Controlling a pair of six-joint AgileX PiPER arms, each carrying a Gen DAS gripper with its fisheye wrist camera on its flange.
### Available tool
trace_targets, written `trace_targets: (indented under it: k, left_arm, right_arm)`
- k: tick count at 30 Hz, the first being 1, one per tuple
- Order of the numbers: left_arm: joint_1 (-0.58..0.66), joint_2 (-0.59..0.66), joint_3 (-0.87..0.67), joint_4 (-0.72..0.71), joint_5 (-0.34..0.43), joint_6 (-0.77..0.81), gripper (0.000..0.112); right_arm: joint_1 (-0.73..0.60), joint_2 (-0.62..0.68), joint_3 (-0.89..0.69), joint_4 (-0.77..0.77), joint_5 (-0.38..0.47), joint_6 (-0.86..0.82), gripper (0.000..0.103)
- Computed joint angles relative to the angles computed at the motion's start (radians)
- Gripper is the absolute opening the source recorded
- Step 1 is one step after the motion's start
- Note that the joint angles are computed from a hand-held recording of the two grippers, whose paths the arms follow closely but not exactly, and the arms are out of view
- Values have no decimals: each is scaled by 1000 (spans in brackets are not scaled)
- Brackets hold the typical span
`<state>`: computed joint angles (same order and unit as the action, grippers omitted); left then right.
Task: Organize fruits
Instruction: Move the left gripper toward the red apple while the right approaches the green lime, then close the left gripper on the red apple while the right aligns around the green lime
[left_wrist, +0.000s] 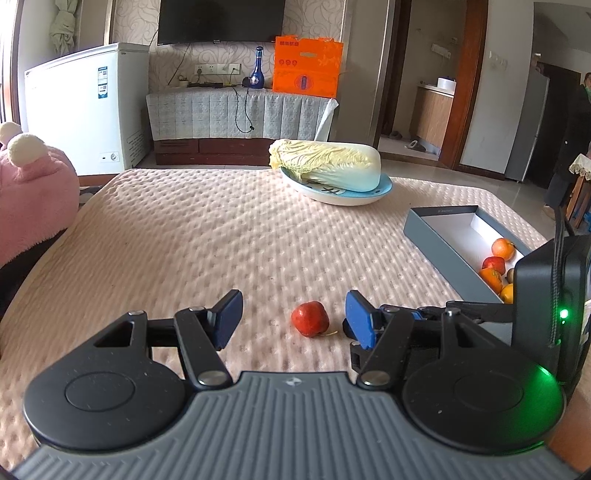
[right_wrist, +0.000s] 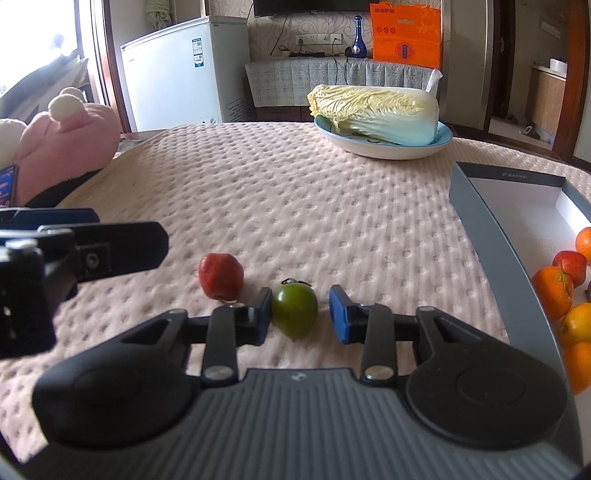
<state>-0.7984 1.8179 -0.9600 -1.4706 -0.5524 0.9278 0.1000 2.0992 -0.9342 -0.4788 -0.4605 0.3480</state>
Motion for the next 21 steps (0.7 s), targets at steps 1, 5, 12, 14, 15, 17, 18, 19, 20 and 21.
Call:
trace_targets:
  k: [1, 5, 12, 14, 15, 17, 18, 19, 20, 21]
  left_arm:
    - [-2, 2, -2, -1, -2, 2, 67]
    - [-7, 13, -13, -6, -6, 5, 67]
    - [-18, 40, -50, -33, -9, 33, 67]
    - [-21, 47, -60, -35, -7, 35, 67]
    - [-24, 49, -63, -34, -7, 36, 67]
    - [-31, 57, -73, -40, -10, 44, 67]
    - [-34, 62, -79, -43, -11, 49, 67]
    - [-36, 66, -84, -46, -13, 54, 67]
    - [-39, 70, -90, -50, -15, 59, 67]
    - [-41, 72, -94, -54, -15, 62, 67]
  right_arm:
    - [-2, -1, 1, -5, -1, 2, 35]
    - [-7, -7, 7, -26, -2, 15, 31]
    - [-28, -29, 29, -43, 1, 14, 30]
    - [-41, -41, 42, -56, -8, 18, 30]
    - [-48, -47, 48, -57, -10, 15, 30]
    - [-67, -59, 61, -79, -19, 27, 30]
    - [-76, -64, 67, -88, -23, 31, 30]
    - [-87, -70, 73, -103, -27, 39, 30]
    - [-94, -76, 79, -112, -30, 44, 30]
    - [-102, -81, 85, -120, -34, 48, 30]
